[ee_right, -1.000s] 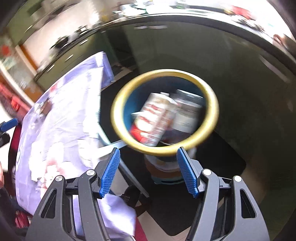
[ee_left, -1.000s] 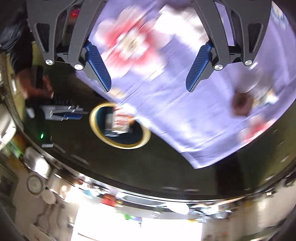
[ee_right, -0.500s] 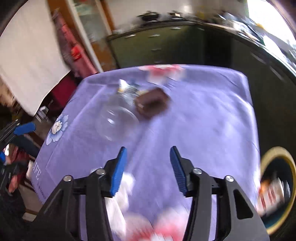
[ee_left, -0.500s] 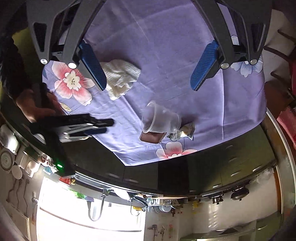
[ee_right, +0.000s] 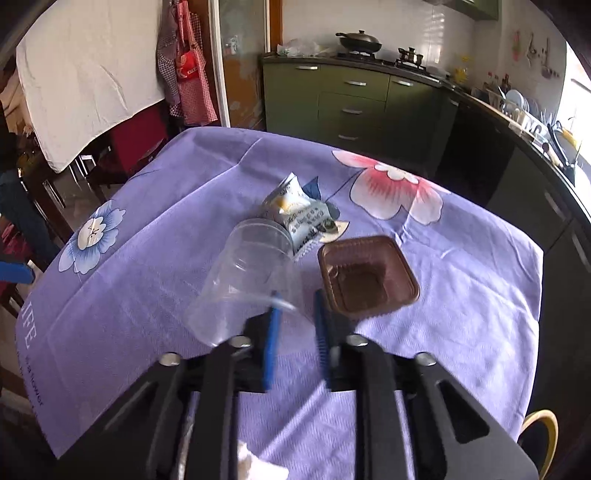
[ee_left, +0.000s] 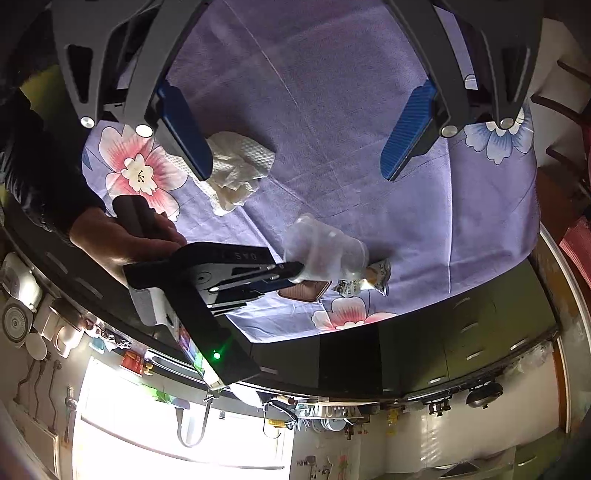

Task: Collect trash
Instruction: 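Grasp the clear plastic cup rim with the right gripper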

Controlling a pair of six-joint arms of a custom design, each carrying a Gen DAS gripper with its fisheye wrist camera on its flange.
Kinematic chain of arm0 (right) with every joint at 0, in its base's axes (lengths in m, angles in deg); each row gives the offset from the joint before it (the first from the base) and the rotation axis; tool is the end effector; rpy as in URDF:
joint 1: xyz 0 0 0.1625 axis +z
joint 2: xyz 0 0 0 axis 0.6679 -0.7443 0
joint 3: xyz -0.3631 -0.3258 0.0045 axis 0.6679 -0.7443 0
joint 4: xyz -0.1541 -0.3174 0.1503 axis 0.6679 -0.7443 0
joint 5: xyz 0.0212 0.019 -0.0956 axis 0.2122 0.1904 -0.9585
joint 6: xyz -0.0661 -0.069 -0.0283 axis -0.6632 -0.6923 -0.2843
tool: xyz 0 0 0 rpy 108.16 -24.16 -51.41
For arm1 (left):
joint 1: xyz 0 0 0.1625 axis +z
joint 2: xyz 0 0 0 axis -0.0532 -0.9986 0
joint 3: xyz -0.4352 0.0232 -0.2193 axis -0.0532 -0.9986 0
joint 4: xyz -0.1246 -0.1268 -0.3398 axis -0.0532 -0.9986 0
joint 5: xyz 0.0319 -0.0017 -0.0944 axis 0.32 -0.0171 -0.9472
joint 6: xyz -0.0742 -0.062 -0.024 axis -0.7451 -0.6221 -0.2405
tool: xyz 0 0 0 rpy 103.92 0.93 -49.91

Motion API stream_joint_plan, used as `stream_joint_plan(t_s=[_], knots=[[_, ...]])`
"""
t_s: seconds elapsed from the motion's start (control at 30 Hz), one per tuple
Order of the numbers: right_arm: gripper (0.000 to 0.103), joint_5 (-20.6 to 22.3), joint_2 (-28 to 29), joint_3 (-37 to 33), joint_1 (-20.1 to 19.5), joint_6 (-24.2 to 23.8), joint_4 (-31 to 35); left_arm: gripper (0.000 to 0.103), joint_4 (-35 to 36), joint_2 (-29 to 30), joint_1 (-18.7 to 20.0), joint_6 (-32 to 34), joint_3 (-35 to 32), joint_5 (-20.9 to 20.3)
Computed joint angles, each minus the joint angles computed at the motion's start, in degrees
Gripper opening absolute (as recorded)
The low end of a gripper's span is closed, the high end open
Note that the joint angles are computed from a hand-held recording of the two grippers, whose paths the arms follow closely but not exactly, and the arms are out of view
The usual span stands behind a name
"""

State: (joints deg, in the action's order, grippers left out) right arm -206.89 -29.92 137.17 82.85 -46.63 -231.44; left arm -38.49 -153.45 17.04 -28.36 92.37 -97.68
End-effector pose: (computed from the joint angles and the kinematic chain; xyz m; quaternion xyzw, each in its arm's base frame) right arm 0.4026 -0.4365 0.0020 0.4209 -0.8551 0.1748 0.2473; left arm -0.0966 -0.2287 0.4020 0.3003 0.8847 -0.2604 0.2436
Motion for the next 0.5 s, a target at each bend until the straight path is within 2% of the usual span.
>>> stream_joint_plan(t_s=[0.23, 0.37, 0.5], knots=[[0.006, 1.37, -1.77, 2.58, 0.77, 2.17, -1.33, 0.087, -0.22, 0.27, 0.55, 0.59, 0.37, -0.29], [0.006, 3.56, -5.06, 6.47, 1.19, 4.97, -3.10, 0.087, 0.72, -0.16, -0.56, -0.36, 0.21, -0.47], [0.006, 3.60, -9.64, 11.94, 1.41, 8.52, -7.44, 0.087, 1.31, 0.06, -2.41, -0.99, 0.41, -0.91]])
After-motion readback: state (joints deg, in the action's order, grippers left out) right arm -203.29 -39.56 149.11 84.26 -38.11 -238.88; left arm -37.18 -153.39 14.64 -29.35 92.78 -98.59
